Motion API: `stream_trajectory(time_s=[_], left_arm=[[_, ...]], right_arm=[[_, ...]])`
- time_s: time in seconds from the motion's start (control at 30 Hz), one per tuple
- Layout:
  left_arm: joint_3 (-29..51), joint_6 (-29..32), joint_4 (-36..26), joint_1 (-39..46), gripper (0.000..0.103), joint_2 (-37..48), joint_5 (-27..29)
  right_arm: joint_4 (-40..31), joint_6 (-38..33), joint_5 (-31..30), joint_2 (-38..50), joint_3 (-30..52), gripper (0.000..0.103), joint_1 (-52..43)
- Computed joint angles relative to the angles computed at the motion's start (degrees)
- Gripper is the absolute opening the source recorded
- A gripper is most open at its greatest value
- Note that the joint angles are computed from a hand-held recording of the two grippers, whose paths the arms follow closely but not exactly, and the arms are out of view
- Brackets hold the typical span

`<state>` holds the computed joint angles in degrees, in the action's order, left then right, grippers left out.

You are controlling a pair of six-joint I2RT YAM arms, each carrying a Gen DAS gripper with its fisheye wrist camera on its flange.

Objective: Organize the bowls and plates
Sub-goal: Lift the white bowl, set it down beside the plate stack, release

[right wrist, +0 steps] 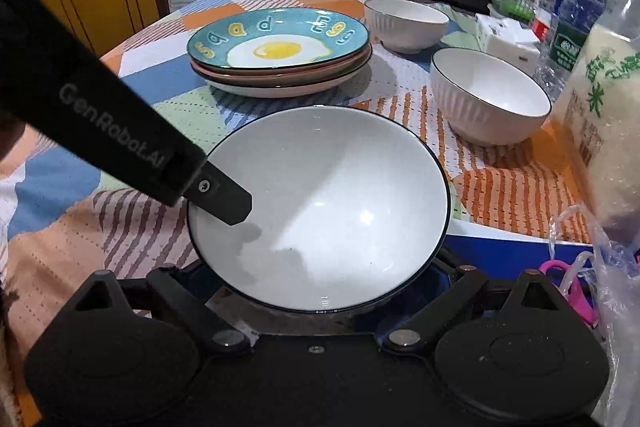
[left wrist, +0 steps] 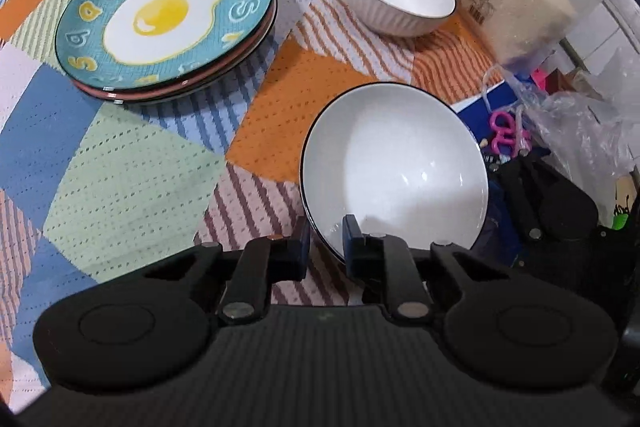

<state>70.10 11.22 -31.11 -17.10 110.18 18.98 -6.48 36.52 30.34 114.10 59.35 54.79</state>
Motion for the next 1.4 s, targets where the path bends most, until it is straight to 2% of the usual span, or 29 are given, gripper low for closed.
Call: stream_trajectory(time_s=[0.2,0.4,0.6,0.87,1.03,1.2,1.4], left_arm=[[-1.26,2.16,-1.38,1.21,0.015,-2.45,-1.1],[0.09,5.48,-6.43,5.45,0.015,-5.42,-0.67],[0.91,7.89,-8.06,10.84,0.016,-7.33,0.49],[2.6,7.39,-8.01,13.7,0.016,-3.73,-1.06],[2.27,7.11,-6.32,13.69,0.016,-0.9,-2.28],[2.13,6.25,-5.69,13.36,0.016,1.36,-3.58],[4.32,5.99,-8.99,13.85,0.02,1.94,-2.05]], right_arm=[[-1.14,-0.17,0.65,0.42,2.11,0.097,1.33],[-2.65,-1.6,1.53,1.0,6.5,0.097,3.07],[-0.14,-5.62,0.62,3.63,11.37,0.097,2.86],[-0.33,-9.82,-3.15,9.28,17.98,0.097,1.45],[-0.6,-8.38,-6.99,12.1,19.92,0.097,0.27],[-2.68,-10.02,-6.27,14.52,22.62,0.096,0.92],[-5.38,-7.79,-7.55,14.38,24.0,0.094,0.36]])
